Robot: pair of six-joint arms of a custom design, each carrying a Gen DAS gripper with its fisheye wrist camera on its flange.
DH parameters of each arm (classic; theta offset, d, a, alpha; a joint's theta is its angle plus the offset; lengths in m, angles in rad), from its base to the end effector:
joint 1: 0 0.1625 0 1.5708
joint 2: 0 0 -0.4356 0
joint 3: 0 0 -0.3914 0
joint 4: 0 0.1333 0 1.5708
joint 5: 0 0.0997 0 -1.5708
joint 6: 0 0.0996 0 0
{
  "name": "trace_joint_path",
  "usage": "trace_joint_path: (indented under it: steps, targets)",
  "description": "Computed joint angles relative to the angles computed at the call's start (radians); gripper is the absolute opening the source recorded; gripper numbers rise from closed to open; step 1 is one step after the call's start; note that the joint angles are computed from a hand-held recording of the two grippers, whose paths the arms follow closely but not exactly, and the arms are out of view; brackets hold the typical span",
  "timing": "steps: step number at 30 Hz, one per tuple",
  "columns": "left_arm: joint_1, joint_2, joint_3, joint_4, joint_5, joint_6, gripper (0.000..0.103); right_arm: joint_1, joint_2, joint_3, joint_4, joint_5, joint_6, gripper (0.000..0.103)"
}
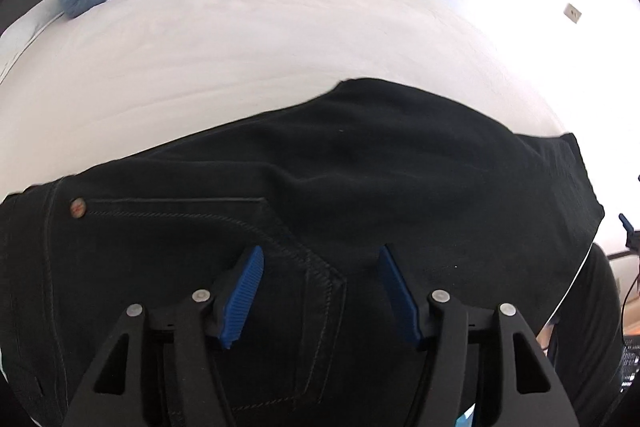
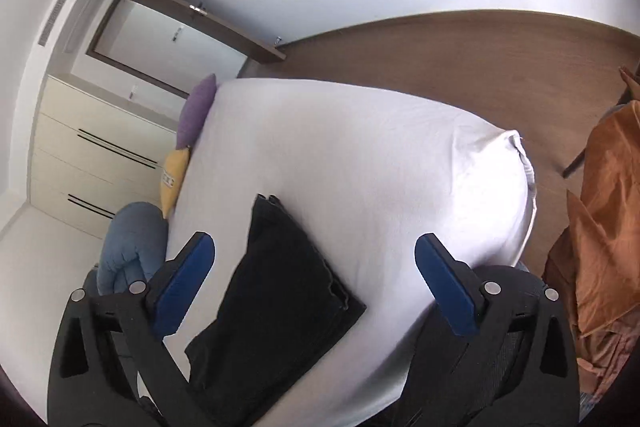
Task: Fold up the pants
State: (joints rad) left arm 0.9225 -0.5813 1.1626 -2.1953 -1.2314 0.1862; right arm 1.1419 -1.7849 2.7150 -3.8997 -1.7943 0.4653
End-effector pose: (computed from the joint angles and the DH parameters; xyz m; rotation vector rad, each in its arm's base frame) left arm -0.3473 -0.7341 0.0972 1.1317 2.5788 -0.1697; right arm -0.0045 -0.2774 0.3560 -1.1814 -1.9655 1.9250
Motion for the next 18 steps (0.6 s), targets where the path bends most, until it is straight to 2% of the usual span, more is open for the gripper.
trace_joint_path:
  steps: [1,3,4,6,7,9,10,13,15,16,18]
  targets:
    - [0.003,-0.009,0.013,-0.012,-0.012,-0.013,0.066,0.036,0.007,0.009,0.008,-0.001,0.022,0.103]
    - [0.0,-0.022,0.04,-0.036,-0.019,-0.037,0.071,0.051,0.07,0.008,-0.009,0.031,0.093,0.101]
    - [-0.004,-0.029,0.056,-0.05,-0.024,-0.041,0.071,0.099,0.138,-0.028,0.005,0.008,0.149,0.1]
    - [-0.014,-0.037,0.079,-0.071,-0.038,-0.051,0.074,0.109,0.189,-0.035,0.008,0.0,0.228,0.094]
    - [-0.02,-0.043,0.096,-0.089,-0.044,-0.059,0.077,0.131,0.223,-0.042,-0.007,-0.041,0.263,0.089]
    - [-0.031,-0.04,0.106,-0.109,-0.064,-0.077,0.087,0.234,0.339,-0.085,-0.032,-0.125,0.332,0.085]
    - [-0.034,-0.037,0.11,-0.108,-0.081,-0.08,0.087,0.232,0.365,-0.084,-0.054,-0.133,0.352,0.082]
    - [-0.055,-0.001,0.083,-0.06,-0.073,-0.072,0.087,0.147,0.46,-0.051,-0.188,-0.033,0.378,0.076]
    - [-0.057,0.017,0.066,-0.043,-0.077,-0.068,0.087,0.134,0.455,-0.064,-0.211,-0.013,0.386,0.076]
    - [-0.059,0.02,0.065,-0.042,-0.081,-0.071,0.087,0.108,0.467,-0.057,-0.241,0.024,0.398,0.076]
    - [-0.06,0.023,0.063,-0.043,-0.092,-0.082,0.087,0.101,0.405,-0.083,-0.228,0.058,0.417,0.076]
